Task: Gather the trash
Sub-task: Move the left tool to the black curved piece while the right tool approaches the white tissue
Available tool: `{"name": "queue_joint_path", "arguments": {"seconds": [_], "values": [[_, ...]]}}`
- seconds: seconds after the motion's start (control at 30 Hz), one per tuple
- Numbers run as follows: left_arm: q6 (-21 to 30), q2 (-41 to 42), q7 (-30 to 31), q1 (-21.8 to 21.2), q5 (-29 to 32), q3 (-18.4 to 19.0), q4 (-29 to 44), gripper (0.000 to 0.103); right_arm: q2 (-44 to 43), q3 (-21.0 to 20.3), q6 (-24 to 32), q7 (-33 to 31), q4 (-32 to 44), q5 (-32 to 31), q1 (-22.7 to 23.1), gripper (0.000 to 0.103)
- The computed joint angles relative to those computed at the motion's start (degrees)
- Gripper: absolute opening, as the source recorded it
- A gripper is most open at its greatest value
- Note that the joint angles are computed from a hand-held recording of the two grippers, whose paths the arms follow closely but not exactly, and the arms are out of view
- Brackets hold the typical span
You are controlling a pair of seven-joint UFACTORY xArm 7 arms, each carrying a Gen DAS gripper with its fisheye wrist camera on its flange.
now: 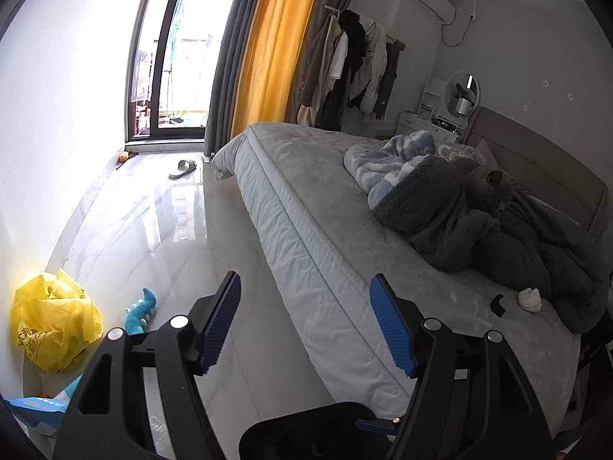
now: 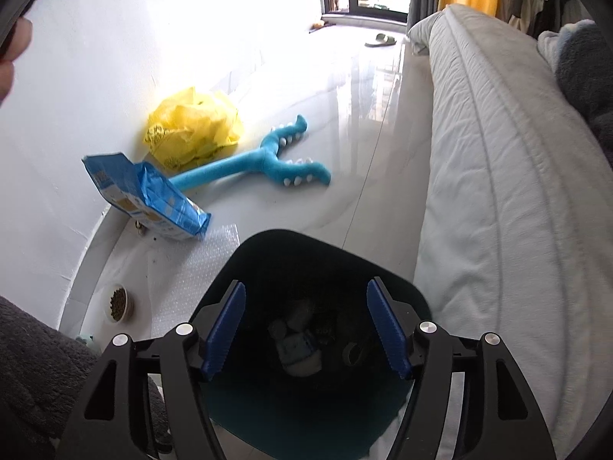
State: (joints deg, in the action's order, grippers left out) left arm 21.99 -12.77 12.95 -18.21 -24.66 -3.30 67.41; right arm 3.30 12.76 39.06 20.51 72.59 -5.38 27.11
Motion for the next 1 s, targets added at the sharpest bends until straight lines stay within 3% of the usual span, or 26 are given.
{"name": "queue_joint_path", "arguments": {"seconds": [0.53, 0.7, 1.0], "values": [[-1.7, 5.2, -8.3, -2.6, 7.5, -5.6, 5.6, 0.072, -14.1, -0.7, -4.4, 3.5, -8.6, -5.2, -6.9, 0.071], [-1.0, 7.3, -11.2, -3.3, 10.8, -6.9, 7.6, 0.074, -18.5, -0.2, -3.9, 4.6, -12.0, -9.2, -10.1, 0.072], [-0.6, 11.6, -12.9, -5.9, 11.6, -8.9, 11.9, 0.077, -26.9, -1.4, -2.9, 4.5, -17.9, -10.0, -16.0, 0.074]]}}
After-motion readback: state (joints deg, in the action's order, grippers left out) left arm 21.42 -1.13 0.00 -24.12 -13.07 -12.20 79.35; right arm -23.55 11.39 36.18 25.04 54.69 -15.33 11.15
